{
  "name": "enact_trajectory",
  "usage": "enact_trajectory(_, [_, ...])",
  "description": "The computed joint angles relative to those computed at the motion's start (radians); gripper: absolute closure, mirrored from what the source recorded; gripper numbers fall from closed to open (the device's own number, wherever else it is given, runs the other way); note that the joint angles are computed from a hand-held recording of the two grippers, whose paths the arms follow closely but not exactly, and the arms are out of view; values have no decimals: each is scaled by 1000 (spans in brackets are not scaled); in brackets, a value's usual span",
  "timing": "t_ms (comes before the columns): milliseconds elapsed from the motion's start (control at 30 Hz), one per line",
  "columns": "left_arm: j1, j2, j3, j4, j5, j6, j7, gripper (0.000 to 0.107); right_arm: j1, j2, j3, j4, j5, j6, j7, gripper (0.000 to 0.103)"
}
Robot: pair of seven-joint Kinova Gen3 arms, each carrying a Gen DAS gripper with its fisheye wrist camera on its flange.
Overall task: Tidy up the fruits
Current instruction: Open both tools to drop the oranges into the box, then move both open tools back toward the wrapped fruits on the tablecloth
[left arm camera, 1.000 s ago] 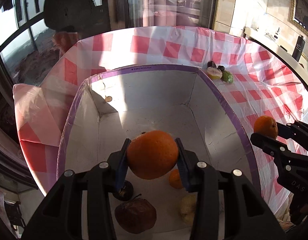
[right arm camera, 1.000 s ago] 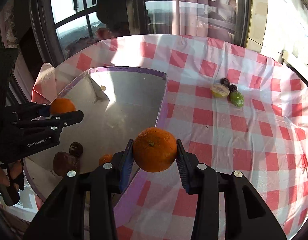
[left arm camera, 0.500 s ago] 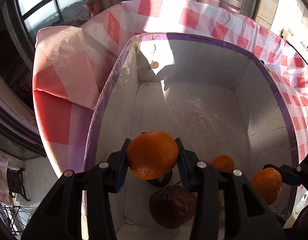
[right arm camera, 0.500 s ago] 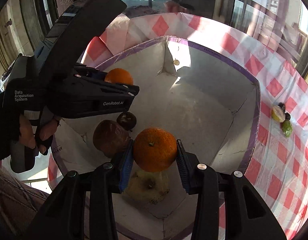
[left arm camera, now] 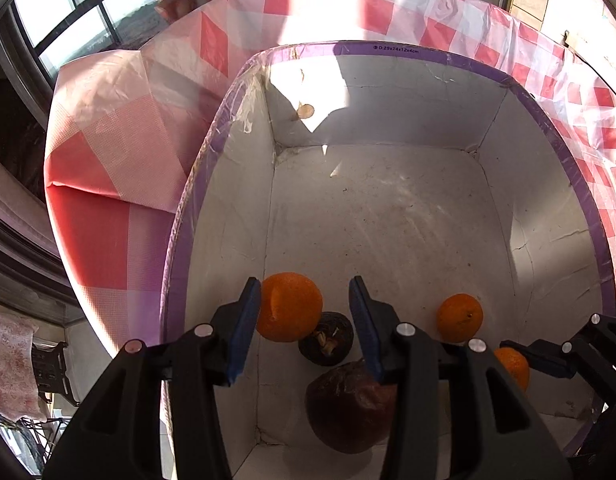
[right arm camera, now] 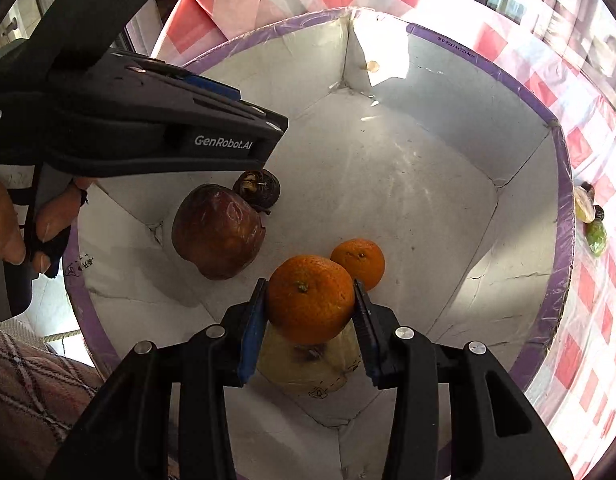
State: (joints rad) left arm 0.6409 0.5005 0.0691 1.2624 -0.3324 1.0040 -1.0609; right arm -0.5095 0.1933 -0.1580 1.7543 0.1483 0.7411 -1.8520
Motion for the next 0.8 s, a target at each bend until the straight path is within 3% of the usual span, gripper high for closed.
enact_trajectory(100, [4,0,2,2,-6,-2,-9,59,-3,-3,2,7,6,-6,-11,61])
enact_trajectory(233, [0,-8,6,9,5,-13,-14,45,-9,-9,1,13,16,-9,-27,59])
enact_trajectory(300, [-5,-12,8,14,14,-19,-14,42,2,-13,-3,18,-4,-24,-14,52])
enact_trajectory(500, [2,-9,9,10,8,-10,-26,34,-7,-20,-2,29,13,-40,-39,48])
enact_trajectory(800, [2,-7,9,10,11,-8,-38,31,-4,-45,-8,66,16,-86,-59,45])
